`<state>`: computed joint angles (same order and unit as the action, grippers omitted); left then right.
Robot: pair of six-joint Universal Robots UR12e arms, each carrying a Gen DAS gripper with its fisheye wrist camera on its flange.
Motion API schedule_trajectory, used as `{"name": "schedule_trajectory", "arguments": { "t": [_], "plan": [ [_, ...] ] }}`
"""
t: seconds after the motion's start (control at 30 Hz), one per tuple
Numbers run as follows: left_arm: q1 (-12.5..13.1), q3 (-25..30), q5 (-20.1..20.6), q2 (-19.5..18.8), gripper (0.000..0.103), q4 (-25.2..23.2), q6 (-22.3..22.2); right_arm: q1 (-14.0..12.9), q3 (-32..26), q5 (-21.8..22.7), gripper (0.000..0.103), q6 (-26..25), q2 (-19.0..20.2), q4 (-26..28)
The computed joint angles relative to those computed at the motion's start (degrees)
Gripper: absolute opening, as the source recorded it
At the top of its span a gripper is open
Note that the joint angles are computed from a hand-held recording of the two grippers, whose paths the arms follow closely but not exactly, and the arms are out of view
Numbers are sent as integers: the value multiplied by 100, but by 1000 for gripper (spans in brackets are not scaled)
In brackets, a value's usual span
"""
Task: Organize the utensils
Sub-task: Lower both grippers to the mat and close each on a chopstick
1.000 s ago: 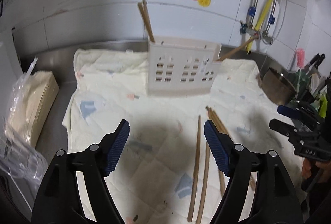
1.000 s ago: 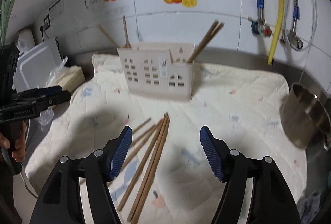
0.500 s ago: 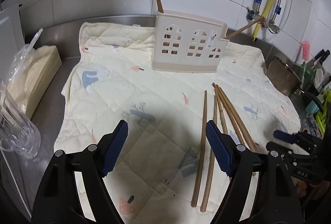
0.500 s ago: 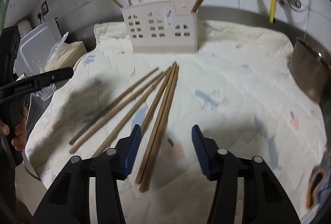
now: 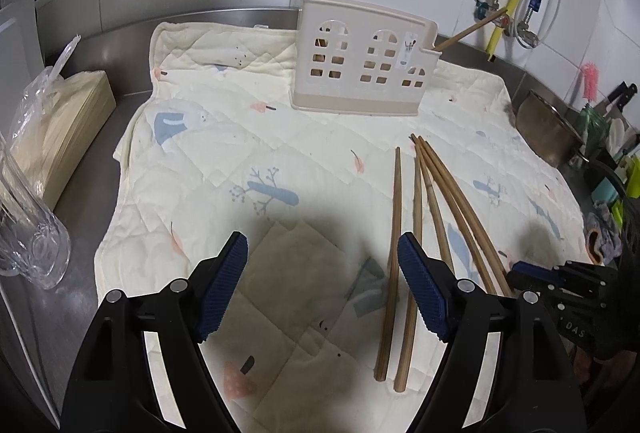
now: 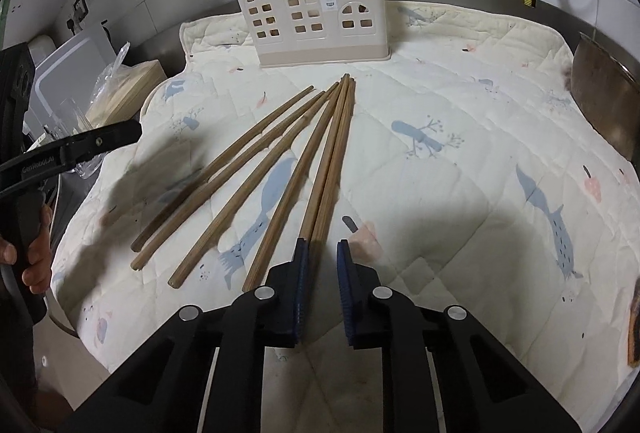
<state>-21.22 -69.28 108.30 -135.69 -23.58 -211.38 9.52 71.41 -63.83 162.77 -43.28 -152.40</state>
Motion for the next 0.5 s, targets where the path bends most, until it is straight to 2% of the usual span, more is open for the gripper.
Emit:
{"name": "schedule_trajectory", "arguments": {
  "t": [0.5],
  "plan": [
    [-46,-8,-334,-67,77,-73,251,83,-10,-292,11,-171,12,-52]
  ]
}}
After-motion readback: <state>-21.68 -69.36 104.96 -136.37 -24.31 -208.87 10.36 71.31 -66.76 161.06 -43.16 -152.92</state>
